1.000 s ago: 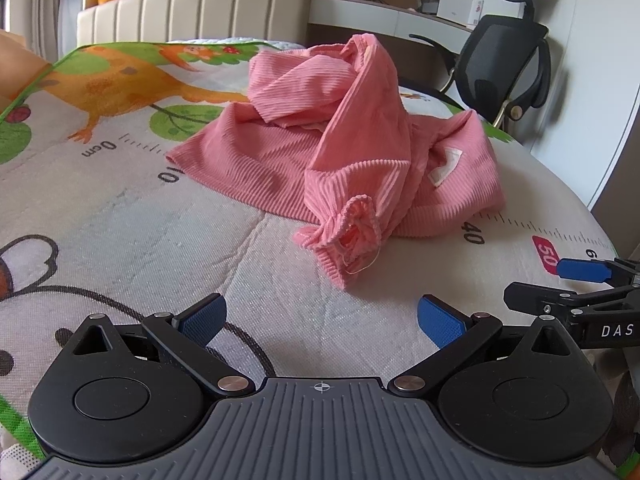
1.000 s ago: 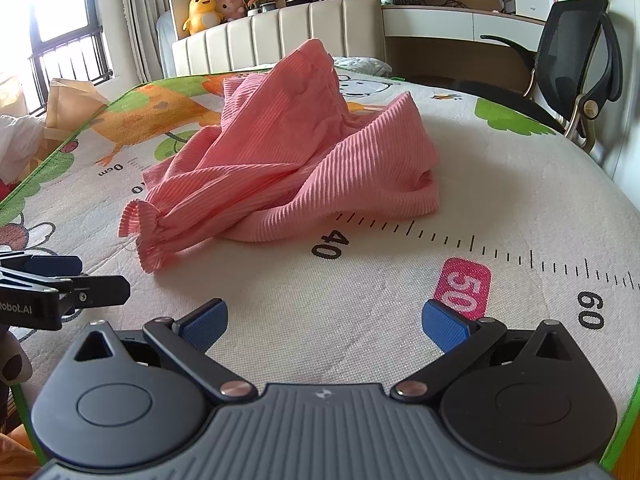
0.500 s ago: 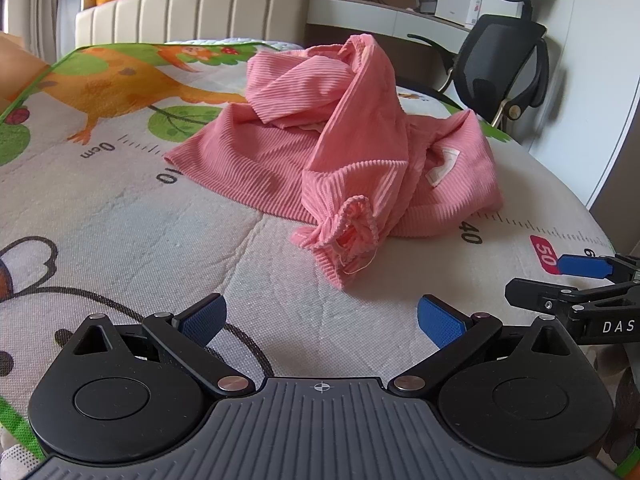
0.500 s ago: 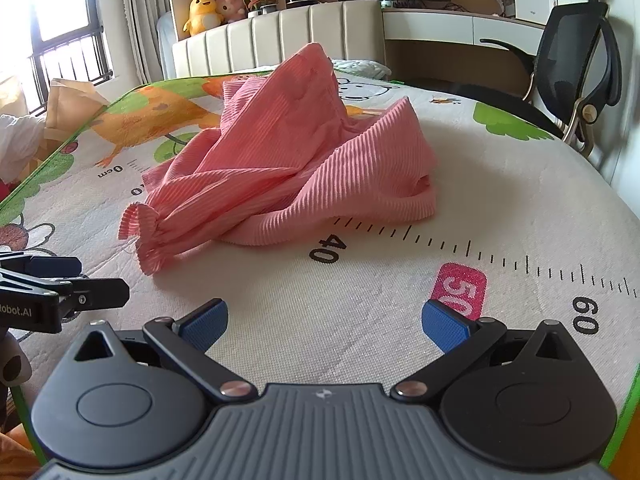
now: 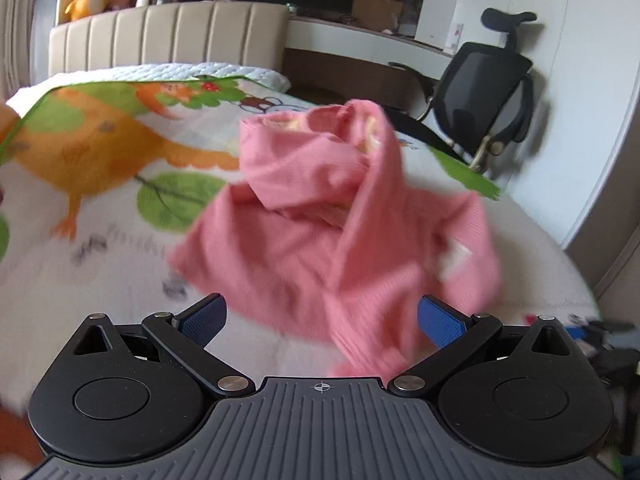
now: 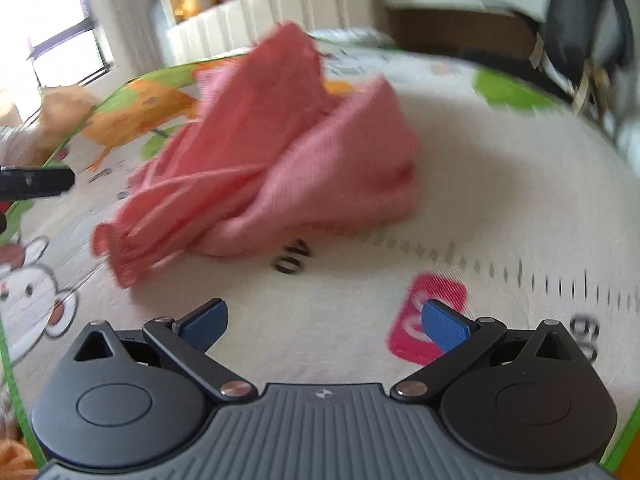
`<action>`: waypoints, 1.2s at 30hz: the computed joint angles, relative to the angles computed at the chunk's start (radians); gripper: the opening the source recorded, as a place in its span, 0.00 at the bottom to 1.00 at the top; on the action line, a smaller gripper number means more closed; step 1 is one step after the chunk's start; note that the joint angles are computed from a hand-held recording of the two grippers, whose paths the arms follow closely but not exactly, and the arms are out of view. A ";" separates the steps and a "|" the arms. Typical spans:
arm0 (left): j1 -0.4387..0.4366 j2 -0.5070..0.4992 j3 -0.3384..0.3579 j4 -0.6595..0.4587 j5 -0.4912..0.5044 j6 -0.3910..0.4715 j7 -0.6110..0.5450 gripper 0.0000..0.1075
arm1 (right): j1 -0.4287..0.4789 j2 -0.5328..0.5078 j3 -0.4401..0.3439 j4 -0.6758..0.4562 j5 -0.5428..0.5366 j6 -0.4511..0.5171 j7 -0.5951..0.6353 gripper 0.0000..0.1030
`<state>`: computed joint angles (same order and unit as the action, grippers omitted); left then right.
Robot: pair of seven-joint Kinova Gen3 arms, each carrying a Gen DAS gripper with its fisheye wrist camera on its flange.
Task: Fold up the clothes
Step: 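Grasp the pink garment's cuffs with the left and right grippers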
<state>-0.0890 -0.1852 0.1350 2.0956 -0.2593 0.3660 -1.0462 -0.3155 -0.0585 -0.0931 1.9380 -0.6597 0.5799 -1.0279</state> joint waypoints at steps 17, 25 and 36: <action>0.026 0.402 -0.229 -0.191 0.182 -0.172 -0.334 0.67 | -0.238 0.142 0.131 -0.292 0.308 -0.044 -0.025 0.95; 0.238 0.412 -0.442 -0.189 0.247 -0.185 -0.443 0.28 | -0.120 0.379 -0.055 -0.453 0.476 -0.085 -0.242 0.40; 0.475 0.095 -0.526 0.017 0.577 0.045 -0.884 0.04 | 0.292 0.213 -0.351 -0.289 0.329 0.061 0.008 0.10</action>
<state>0.3864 -0.0901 -0.3914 2.1124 0.3177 0.4111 -1.9300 -0.0230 0.1550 -0.4443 1.6494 -0.3308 0.6405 -1.0194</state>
